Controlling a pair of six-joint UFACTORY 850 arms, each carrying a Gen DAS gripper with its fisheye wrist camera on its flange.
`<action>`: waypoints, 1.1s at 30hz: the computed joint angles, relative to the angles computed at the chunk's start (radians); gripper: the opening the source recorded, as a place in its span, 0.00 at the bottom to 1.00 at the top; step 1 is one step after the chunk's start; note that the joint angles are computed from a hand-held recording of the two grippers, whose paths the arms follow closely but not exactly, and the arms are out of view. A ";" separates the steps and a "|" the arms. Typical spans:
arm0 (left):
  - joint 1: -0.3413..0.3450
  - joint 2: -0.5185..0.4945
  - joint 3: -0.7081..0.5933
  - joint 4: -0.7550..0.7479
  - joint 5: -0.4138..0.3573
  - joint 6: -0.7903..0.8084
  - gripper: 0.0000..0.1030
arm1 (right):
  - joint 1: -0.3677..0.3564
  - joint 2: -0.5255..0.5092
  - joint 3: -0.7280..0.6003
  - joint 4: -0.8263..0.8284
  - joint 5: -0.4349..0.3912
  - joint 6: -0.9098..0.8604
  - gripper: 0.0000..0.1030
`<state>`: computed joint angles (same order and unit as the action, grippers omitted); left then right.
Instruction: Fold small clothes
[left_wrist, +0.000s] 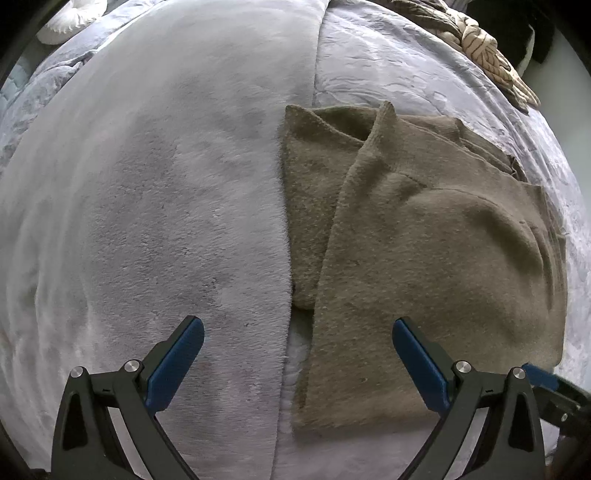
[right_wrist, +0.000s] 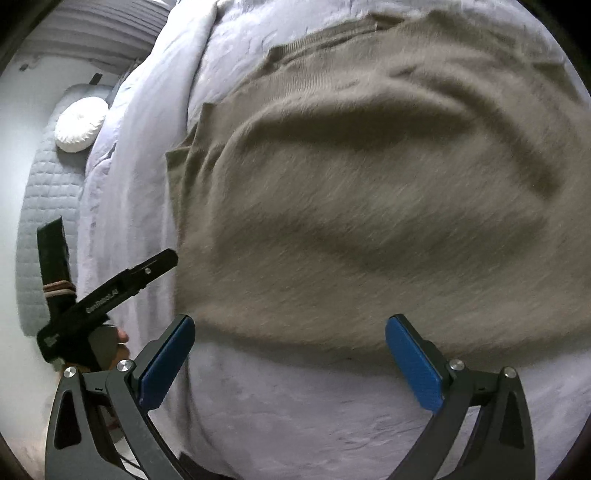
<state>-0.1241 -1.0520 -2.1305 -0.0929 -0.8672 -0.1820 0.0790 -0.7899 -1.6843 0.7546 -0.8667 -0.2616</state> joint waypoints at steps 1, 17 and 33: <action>0.000 -0.001 0.000 -0.003 0.000 0.000 0.99 | -0.002 -0.002 0.005 0.028 -0.012 -0.007 1.00; 0.020 0.032 0.067 -0.047 0.031 0.048 0.99 | -0.010 -0.029 0.128 0.473 -0.098 -0.109 1.00; 0.089 0.044 0.098 -0.327 0.033 0.250 0.99 | 0.032 -0.081 0.153 0.800 -0.071 -0.186 0.70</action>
